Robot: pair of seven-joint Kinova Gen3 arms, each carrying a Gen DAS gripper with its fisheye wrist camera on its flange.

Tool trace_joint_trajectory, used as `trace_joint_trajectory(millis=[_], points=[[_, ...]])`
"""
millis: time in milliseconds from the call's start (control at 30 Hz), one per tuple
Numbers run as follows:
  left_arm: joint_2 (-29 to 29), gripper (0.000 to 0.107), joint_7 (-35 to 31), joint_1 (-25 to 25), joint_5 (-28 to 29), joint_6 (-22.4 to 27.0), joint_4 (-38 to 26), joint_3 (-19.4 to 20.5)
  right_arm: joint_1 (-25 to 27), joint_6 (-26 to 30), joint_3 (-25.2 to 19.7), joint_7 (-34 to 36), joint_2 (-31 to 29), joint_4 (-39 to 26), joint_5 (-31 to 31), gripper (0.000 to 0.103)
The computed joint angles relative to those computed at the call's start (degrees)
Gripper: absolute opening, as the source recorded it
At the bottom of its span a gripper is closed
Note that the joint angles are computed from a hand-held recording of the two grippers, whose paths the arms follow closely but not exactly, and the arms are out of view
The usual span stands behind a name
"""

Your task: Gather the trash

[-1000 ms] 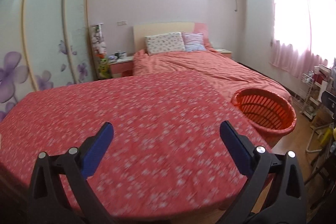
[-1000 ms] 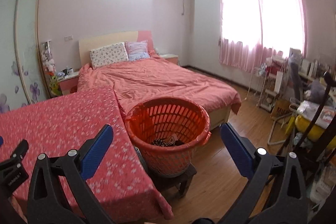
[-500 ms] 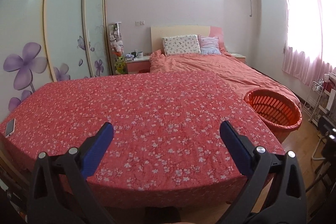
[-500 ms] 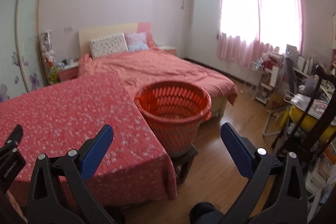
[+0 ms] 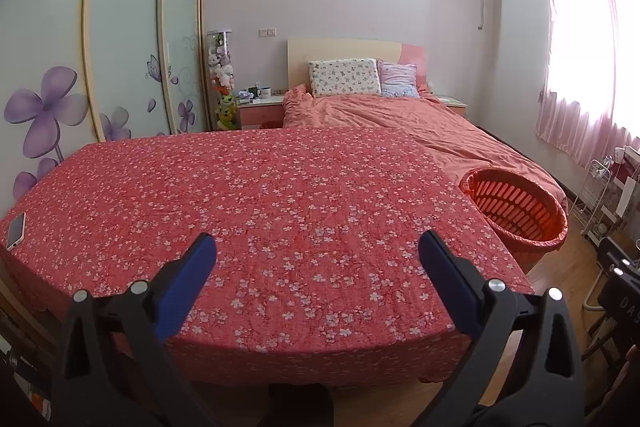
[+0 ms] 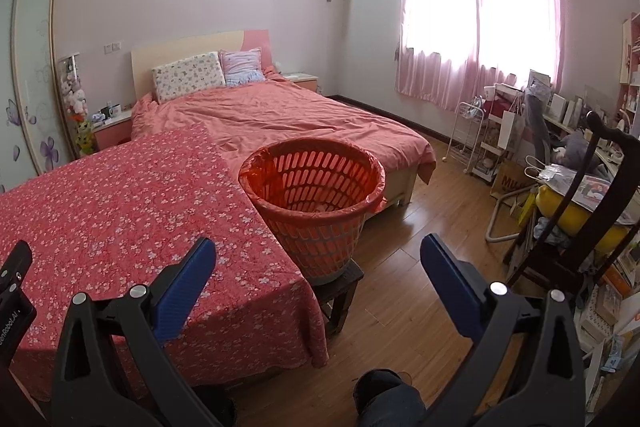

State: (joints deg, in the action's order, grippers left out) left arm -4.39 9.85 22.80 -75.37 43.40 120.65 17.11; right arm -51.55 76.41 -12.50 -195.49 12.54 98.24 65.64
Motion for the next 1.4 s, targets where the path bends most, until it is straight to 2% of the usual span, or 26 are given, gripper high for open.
trace_joint_trajectory(millis=[1400], points=[[1.1, 0.099, 0.2, 1.9, -0.8, 1.8, -1.5, -0.2, -0.5, -0.5, 0.1, 0.8, 0.4, -0.9, -0.3, 0.101]])
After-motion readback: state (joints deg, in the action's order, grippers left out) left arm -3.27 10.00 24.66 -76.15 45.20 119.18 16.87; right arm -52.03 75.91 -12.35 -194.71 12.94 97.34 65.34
